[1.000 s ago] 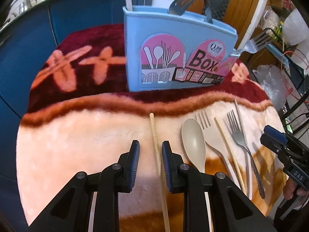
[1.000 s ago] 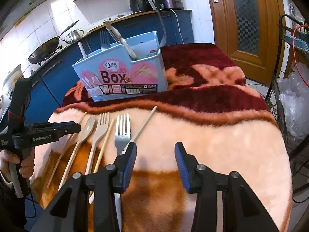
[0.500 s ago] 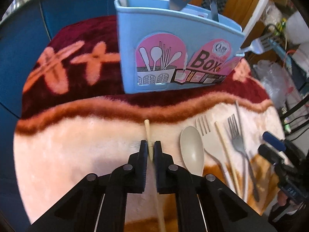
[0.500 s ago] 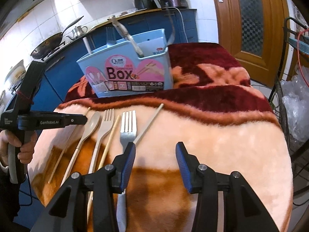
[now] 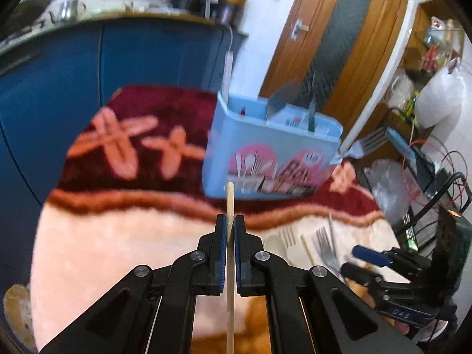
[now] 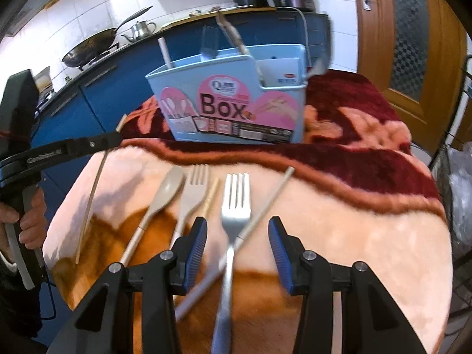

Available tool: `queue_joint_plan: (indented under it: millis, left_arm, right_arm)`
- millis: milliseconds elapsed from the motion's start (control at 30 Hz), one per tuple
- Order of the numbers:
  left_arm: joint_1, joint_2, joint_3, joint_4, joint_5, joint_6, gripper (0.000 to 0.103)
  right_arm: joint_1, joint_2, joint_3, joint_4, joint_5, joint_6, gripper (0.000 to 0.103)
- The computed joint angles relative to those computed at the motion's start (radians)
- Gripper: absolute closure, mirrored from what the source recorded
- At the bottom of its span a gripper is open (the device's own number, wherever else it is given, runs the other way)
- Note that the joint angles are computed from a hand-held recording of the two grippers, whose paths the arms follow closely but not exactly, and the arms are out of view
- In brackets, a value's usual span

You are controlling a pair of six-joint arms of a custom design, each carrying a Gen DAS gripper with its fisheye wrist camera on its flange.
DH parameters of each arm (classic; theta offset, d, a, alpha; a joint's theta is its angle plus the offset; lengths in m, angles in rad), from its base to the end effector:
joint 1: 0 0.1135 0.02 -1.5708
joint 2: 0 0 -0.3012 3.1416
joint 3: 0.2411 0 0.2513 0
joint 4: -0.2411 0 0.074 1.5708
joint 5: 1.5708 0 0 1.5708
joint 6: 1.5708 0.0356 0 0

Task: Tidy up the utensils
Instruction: 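Grasp and lift a wooden chopstick with the left gripper while the right gripper approaches a silver fork, then carry the chopstick with the left gripper while the right gripper grasps and carries the silver fork to the box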

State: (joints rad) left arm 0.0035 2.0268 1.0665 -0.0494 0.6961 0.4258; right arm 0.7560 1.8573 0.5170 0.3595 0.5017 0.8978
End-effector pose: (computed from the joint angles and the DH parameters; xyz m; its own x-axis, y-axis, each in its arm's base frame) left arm 0.3957 -0.0214 0.1326 -0.6312 0.3147 -0.7089 0.6580 0.7011 -0.2746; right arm 0.2139 0.1781 0.0911 -0.6949 0.2870 -0.6593 0.2192 0.9578 0.1860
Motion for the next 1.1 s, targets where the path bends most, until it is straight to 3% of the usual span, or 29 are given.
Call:
queue_joint_plan:
  millis: [267,500,633,700,767,900,1100]
  left_arm:
    - [0.037,-0.067,-0.110,0.196,0.059,-0.042,0.099]
    - [0.051,-0.074,-0.116,0.214,0.096,-0.062,0.099]
    - [0.053,-0.070,-0.114,0.221,0.112,-0.085,0.099]
    - [0.055,-0.070,-0.115,0.226,0.120,-0.094,0.099]
    - [0.056,-0.073,-0.120,0.236,0.125,-0.101,0.099]
    - [0.056,-0.081,-0.129,0.260,0.131,-0.122,0.099]
    - [0.049,-0.097,-0.155,0.325,0.128,-0.172,0.099]
  right_arm:
    - [-0.086,0.053,0.091,-0.027,-0.070,-0.106,0.057]
    - [-0.146,0.091,0.131,-0.037,-0.131,-0.150,0.057]
    - [-0.179,0.105,0.121,0.012,-0.181,-0.168,0.057]
    - [-0.191,0.108,0.105,0.051,-0.202,-0.163,0.062]
    - [-0.196,0.104,0.090,0.072,-0.202,-0.154,0.079]
    - [-0.189,0.085,0.032,0.161,-0.197,-0.142,0.079]
    - [-0.124,0.013,-0.064,0.286,-0.077,-0.124,0.080]
